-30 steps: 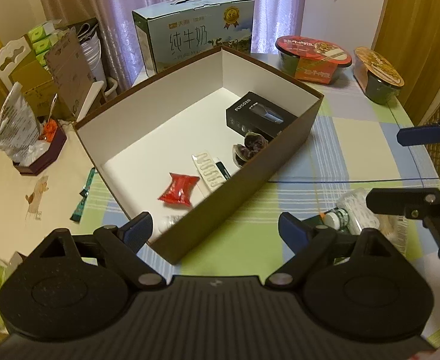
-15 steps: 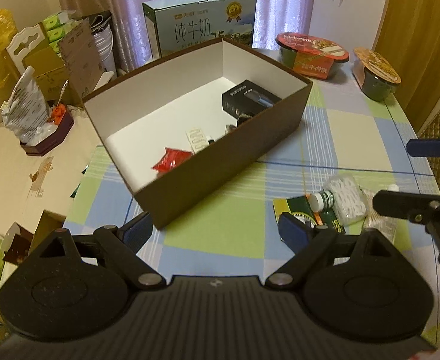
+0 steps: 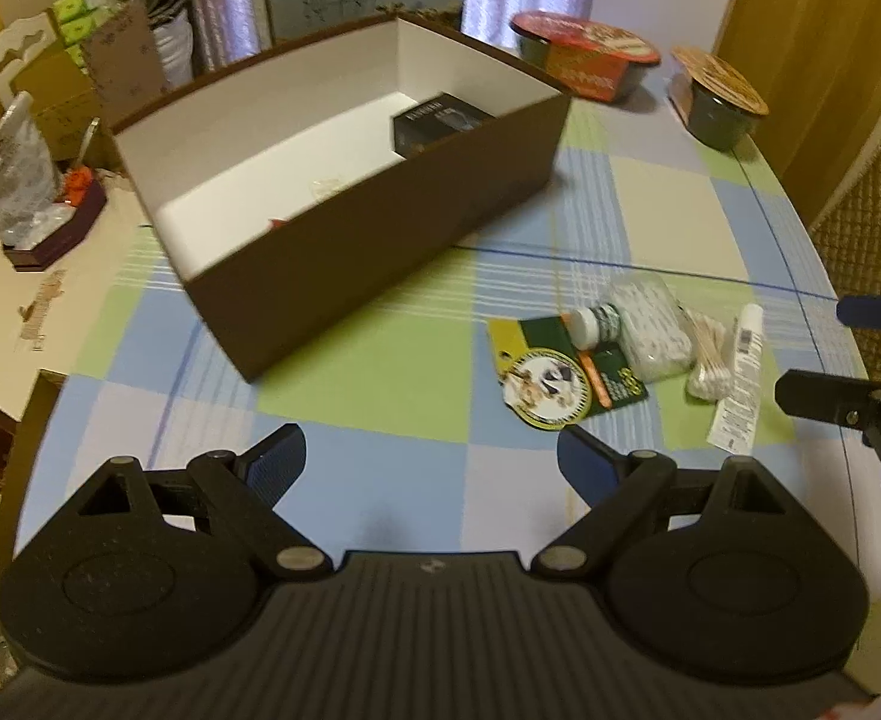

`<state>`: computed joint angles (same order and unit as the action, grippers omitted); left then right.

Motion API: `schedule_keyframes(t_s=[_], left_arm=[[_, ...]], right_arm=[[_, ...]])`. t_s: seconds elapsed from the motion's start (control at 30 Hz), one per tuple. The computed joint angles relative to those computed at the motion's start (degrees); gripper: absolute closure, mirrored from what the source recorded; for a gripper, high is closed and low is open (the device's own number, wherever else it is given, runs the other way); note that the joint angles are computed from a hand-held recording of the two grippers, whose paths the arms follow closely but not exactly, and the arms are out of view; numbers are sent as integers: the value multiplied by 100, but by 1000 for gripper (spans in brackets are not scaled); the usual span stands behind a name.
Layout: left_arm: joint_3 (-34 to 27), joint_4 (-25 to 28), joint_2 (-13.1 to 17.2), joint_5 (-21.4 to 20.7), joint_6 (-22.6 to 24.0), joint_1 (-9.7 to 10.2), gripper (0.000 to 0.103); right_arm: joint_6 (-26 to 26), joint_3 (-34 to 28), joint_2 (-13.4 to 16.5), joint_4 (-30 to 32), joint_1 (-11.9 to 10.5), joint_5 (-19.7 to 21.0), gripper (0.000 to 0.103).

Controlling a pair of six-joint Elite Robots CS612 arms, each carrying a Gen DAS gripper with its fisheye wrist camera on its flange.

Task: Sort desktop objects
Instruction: 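Withdraw both tools from the box back toward the remaining items, then grasp the white tube with the right tool while the left tool grasps the green Mentholatum pack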

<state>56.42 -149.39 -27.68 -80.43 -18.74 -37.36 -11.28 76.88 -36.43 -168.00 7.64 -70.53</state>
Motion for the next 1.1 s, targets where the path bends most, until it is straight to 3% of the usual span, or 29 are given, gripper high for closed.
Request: schedule_keyframes(t_s=[0.37,0.6,0.63,0.7,0.73,1.0,1.1], left_arm=[[-487,-143,372,-488,769,9,15],[-1045,-6,739,-676,1255,20,21],[-1132,33,793,-699,1317,23,22],[-1341,110,926,-731,1448,26,23],[-1457,183,993,-748,1513,28,23],[-2672,722,1659,-887,1931,48,24],[-3250,1015,1958,-955,2066,59,28]], right_arm=[[487,273,-29,-66,-63,-788,2],[1489,247,114,-192,-94,-1298,4],[1611,229,136,-179,-101,-1321,7],[1802,166,192,-151,-105,-1385,30],[1894,115,230,-93,-103,-1425,34],[2575,-245,525,-66,-81,-1470,60],[2706,-397,645,-98,-55,-1580,65]])
